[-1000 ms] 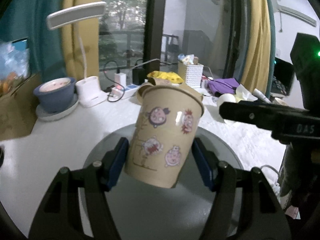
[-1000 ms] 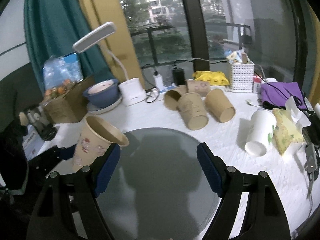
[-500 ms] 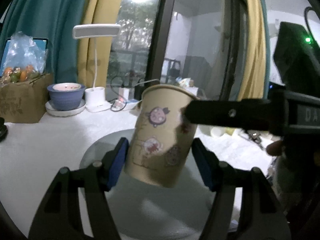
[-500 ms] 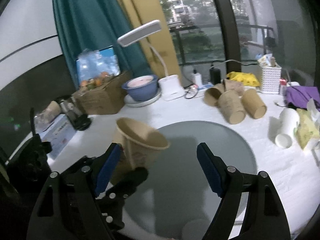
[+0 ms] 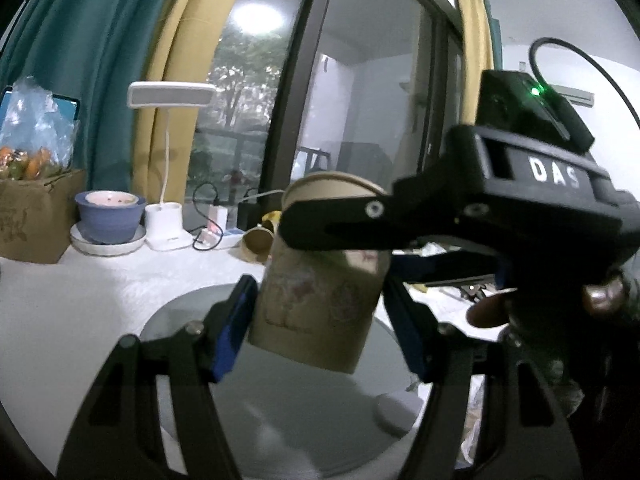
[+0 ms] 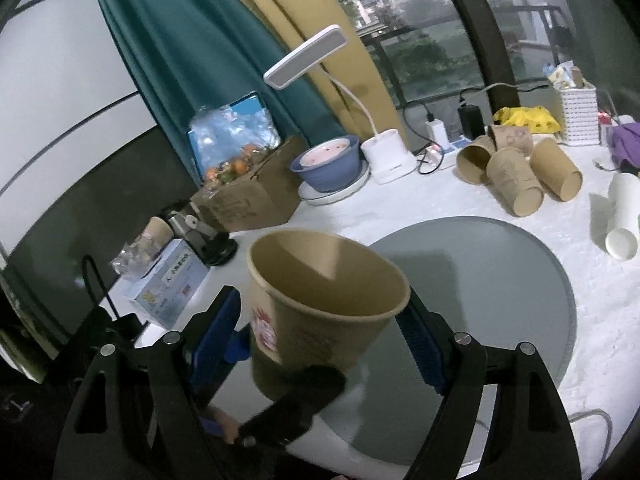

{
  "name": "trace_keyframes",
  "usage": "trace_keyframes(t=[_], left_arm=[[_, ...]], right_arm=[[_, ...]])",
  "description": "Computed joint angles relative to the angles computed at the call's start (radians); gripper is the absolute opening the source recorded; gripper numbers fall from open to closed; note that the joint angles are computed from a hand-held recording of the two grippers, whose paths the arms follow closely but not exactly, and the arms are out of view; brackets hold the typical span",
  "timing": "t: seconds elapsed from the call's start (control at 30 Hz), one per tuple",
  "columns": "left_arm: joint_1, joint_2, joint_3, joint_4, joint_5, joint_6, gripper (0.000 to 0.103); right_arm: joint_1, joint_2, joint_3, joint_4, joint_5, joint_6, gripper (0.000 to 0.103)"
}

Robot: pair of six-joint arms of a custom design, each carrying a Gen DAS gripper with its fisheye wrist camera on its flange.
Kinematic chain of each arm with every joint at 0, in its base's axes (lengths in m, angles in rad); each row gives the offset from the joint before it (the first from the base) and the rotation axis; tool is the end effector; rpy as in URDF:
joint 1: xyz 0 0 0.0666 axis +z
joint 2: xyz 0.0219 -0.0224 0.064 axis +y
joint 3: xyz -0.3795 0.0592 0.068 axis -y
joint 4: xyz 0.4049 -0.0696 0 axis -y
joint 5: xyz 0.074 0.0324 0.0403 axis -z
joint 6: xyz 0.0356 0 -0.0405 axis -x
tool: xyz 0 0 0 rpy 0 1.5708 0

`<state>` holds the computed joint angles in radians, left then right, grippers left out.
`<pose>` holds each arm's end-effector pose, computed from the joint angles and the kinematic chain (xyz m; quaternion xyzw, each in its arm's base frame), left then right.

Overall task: Flip cup upright
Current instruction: 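Grasp the upright tan cup with the right gripper while the left gripper releases it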

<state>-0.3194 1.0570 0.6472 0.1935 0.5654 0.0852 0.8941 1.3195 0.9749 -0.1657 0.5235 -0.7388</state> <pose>0.3429 -0.1339 0.3107 0.2610 0.7228 -0.3339 0.5458 0.3059 0.3518 0.3269 0.0658 0.8409 0.2031 0.4972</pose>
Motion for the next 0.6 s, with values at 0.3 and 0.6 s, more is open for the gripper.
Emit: trace_keyframes(t=[0.3, 0.6], left_arm=[[-0.015, -0.005, 0.006, -0.039, 0.004, -0.038, 0.066], [-0.019, 0.008, 0.027, -0.099, 0.012, -0.073, 0.067]], right_arm=[[-0.003, 0.001, 0.002, -0.011, -0.009, -0.006, 0.07], [-0.001, 0.002, 0.007, -0.033, 0.014, 0.003, 0.067]])
